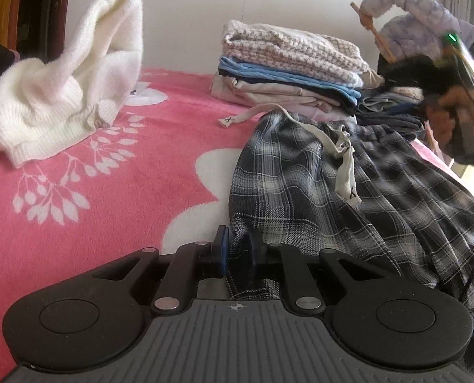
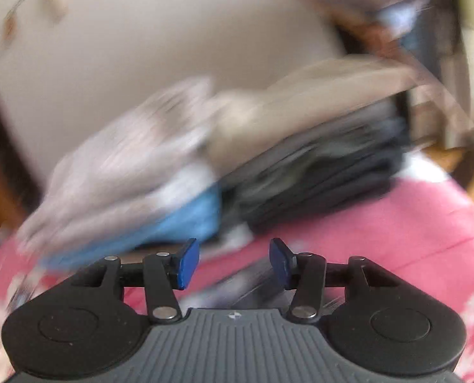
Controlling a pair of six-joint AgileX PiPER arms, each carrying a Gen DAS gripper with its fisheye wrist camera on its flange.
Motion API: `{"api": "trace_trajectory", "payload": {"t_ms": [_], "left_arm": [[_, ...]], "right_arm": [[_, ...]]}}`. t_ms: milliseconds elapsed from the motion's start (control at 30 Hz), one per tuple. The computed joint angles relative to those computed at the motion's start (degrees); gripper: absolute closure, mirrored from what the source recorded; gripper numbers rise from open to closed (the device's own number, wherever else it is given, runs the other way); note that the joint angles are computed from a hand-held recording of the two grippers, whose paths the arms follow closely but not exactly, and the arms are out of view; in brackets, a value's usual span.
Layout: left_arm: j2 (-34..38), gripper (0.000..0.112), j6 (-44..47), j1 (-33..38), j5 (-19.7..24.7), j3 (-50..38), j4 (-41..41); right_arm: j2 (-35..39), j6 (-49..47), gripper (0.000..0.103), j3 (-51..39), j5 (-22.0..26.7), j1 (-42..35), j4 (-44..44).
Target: Fold clothes
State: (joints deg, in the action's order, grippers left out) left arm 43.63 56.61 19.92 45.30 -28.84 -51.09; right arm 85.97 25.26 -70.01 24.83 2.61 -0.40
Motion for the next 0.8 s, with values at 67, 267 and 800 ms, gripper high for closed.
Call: {"api": "trace_trajectory", "payload": {"t_ms": [67, 267, 800], "left_arm": [[0.79, 0.099, 0.72, 1.5, 2.15, -0.82, -0.15], [2.49, 0.099, 1.84, 4.8, 6.6, -2.2, -0.83], [1.55, 0.112, -3.9, 6.94, 6.97, -3.9, 2.27]], "right_arm": [[3.09, -6.35, 0.051, -6.23, 8.25, 4.07, 6.39], [18.24, 2.26, 0.036, -29.16, 28.13, 19.39, -2.11], [30.33, 11.32, 0.09, -42.5, 36.28, 28.36, -22.11]]}}
